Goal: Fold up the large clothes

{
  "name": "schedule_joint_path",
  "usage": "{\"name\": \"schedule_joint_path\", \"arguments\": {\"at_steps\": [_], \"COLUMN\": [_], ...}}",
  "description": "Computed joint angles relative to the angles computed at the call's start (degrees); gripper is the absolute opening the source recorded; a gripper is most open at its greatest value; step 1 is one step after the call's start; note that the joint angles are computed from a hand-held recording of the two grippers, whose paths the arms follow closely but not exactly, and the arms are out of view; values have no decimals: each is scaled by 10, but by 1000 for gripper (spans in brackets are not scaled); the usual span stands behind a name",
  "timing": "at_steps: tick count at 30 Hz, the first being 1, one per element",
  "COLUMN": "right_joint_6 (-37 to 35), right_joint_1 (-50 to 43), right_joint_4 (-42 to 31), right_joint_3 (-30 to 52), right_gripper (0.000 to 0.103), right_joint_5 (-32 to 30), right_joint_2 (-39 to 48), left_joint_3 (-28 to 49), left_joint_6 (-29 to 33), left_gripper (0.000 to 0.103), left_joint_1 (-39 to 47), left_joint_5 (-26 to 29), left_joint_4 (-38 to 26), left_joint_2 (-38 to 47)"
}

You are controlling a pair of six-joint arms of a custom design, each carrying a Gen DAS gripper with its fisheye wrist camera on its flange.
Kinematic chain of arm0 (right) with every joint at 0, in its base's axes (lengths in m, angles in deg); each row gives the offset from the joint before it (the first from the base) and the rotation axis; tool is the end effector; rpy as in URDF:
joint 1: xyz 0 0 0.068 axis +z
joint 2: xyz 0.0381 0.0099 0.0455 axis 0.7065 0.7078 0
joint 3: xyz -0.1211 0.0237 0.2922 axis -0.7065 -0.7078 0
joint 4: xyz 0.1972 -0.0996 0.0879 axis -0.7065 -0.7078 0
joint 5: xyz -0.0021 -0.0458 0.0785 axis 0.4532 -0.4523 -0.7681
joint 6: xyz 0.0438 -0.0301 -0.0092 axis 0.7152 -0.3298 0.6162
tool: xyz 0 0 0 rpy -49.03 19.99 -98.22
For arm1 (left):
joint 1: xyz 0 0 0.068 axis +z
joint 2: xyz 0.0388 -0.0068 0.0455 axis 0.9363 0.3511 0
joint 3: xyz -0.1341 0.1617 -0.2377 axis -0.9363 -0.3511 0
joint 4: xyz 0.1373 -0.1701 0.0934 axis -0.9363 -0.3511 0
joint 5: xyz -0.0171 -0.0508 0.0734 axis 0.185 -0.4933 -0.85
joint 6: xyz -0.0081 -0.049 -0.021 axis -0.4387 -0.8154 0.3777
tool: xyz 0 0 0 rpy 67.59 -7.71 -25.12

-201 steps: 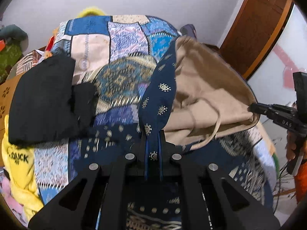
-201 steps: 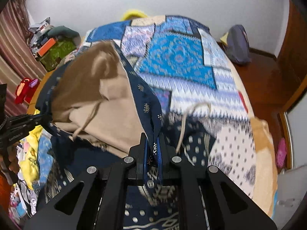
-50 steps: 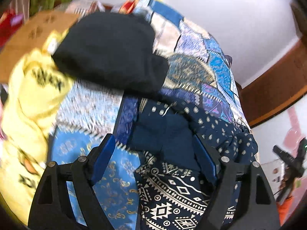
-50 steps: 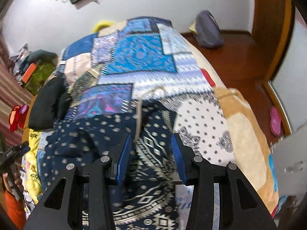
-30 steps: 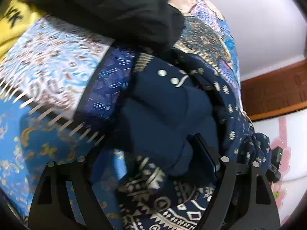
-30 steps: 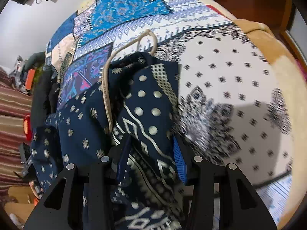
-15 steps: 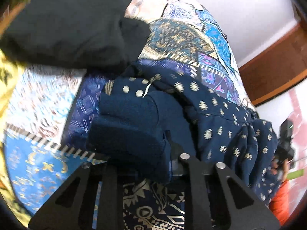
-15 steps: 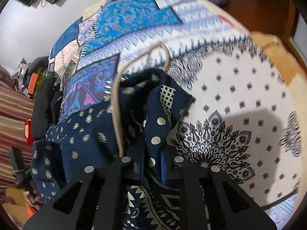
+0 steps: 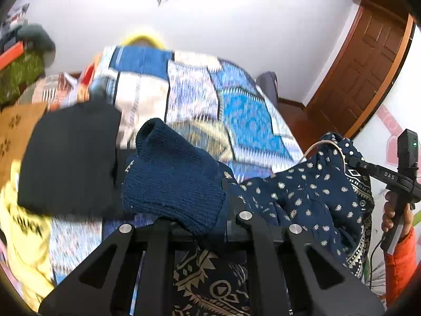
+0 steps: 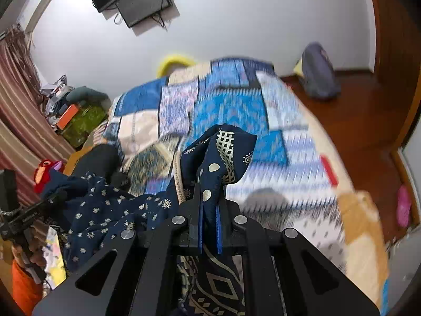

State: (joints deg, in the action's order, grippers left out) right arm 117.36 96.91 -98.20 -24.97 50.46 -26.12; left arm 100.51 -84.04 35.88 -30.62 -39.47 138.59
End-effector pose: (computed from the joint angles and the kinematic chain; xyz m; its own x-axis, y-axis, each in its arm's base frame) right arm 0.0549 0.0374 0.3361 -0.6298 0.4127 -0.6580 0.2855 0.9108 0.2981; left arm 0.2524 -0.1773 0.2908 -0.6958 0.2776 -0.6625 0.5712 0.7730 -0.2760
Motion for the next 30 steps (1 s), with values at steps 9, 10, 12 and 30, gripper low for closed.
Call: {"name": "schedule_joint_path", "arguments": {"at_steps": [9, 10, 12, 30], "right_joint_6": [-376, -395, -422, -524], "right_joint_1": [-461, -488, -521, -638], "right_joint_4": [205, 229, 275, 290], "right_joint_3": [-38, -53, -85, -175], "right_gripper": [6, 6, 6, 6], "right_joint_5": [-245, -258, -269, -354], "right_joint_2": [53, 69, 103, 108], "left_joint_3": [168, 192, 218, 240], "left_joint_6": [16, 19, 25, 34], "left_gripper": [11, 11, 11, 35], "left_joint_1": [5, 7, 9, 33], "left_joint_5": [-51, -63, -87, -131], "left_joint_4": [-26, -32, -35, -35], "left_joint_2": [146, 177, 221, 341]}}
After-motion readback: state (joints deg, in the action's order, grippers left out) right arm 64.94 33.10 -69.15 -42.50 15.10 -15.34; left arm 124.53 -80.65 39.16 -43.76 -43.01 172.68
